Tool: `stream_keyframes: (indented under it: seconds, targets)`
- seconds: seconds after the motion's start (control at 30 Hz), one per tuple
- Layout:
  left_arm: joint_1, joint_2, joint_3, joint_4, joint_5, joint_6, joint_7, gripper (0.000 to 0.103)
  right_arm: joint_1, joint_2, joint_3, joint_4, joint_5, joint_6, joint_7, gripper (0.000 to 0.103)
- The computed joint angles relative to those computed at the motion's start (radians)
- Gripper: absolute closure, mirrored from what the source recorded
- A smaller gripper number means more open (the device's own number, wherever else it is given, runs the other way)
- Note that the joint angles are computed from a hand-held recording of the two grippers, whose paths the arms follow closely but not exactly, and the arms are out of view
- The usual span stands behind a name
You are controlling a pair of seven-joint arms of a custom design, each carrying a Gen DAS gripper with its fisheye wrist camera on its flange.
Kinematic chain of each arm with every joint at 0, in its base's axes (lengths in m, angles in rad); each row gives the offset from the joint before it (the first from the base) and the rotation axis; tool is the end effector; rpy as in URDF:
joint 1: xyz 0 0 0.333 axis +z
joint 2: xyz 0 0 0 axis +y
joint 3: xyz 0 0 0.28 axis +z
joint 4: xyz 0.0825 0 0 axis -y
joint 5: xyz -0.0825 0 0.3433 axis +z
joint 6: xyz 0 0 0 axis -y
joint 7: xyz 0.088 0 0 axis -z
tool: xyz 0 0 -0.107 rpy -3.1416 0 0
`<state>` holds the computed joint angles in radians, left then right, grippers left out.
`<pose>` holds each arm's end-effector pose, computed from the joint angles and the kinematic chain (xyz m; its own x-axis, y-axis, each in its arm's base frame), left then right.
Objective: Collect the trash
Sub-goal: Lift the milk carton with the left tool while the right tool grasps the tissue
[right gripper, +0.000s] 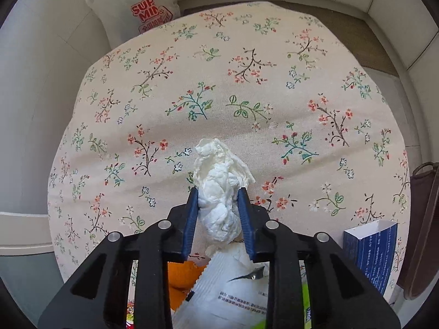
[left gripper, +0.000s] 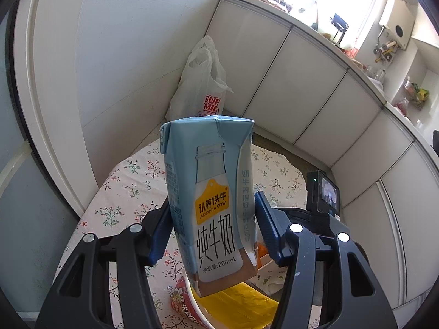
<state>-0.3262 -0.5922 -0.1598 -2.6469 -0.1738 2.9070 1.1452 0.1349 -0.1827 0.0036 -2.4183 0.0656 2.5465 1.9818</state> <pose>0.3502 -0.1797 0.5176 -0.0736 -0.9271 0.3676 -0.7286 -0.2017 -0.6546 0.4635 0.0638 0.4015 -0.2898 -0.9422 -0.1684 -0.9093 0.3259 -0.2588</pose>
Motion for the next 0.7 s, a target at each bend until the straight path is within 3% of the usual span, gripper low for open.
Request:
stream_keyframes:
  seconds: [0.07,0.3,0.53,0.7]
  targets:
    - [-0.005,0.005,0.004,-0.001,-0.009,0.001,-0.006,0.047,-0.002,-0.058,0.006,-0.042,-0.016,0.027,0.01,0.076]
    - [0.053,-0.009,-0.072,-0.015,0.051,0.038,-0.083,0.047,-0.039,-0.262,0.046,-0.156,-0.119,0.141,0.064,0.076]
    - [0.081,-0.017,-0.14,-0.023,0.129,0.097,-0.158,0.047,-0.144,-0.548,0.141,-0.333,-0.26,0.236,0.166,0.076]
    - [0.121,-0.035,-0.232,-0.026,0.204,0.161,-0.23,0.047,-0.221,-0.762,0.179,-0.47,-0.325,0.285,0.211,0.076]
